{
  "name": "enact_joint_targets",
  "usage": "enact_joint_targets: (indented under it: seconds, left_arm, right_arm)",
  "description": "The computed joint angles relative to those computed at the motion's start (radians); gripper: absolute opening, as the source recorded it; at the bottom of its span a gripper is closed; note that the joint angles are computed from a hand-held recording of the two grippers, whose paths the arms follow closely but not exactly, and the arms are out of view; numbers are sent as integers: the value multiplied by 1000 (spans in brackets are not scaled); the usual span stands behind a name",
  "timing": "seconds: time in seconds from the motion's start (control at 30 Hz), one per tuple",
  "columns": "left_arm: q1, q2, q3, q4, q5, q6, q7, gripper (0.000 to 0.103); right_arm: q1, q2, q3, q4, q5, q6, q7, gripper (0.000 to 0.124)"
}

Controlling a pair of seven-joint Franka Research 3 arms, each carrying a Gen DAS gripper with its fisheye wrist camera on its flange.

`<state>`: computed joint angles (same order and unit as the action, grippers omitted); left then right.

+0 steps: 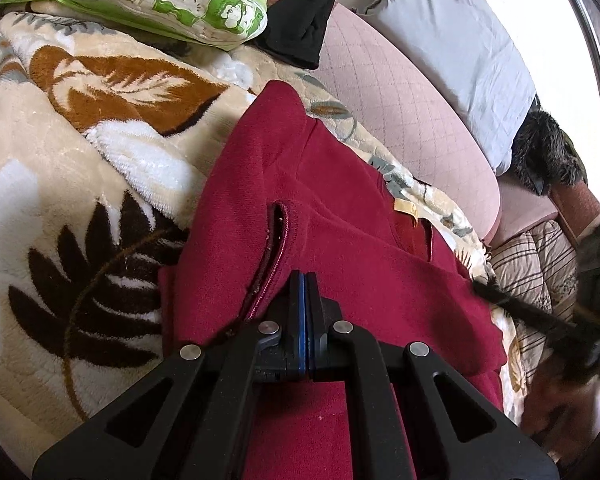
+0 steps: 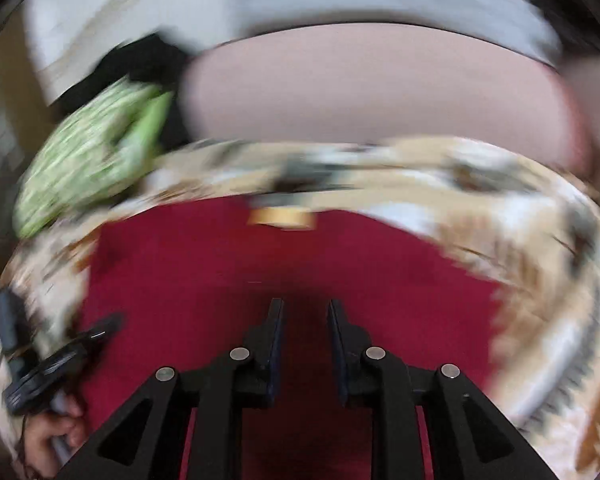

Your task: Fold small clothes

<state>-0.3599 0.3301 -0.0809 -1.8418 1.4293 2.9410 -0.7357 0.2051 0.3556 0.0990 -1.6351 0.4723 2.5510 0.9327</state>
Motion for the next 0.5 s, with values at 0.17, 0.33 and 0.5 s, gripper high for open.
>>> enact_joint_targets:
  seconds: [0.17,0.33,0.5]
  left_arm:
    - [-1,2,1,1,4,-1,-4,3]
    - [0,1,-1,0,1,-4,-1,3]
    - [9,-1,-22,-2,-129,-32,139,2]
  right_arm:
    - [51,58,-5,-44,-103,132,51,27]
    - [9,-83,6,-164,-35,135,65,28]
    - [0,-113,-29,-287,-46,207,80,64]
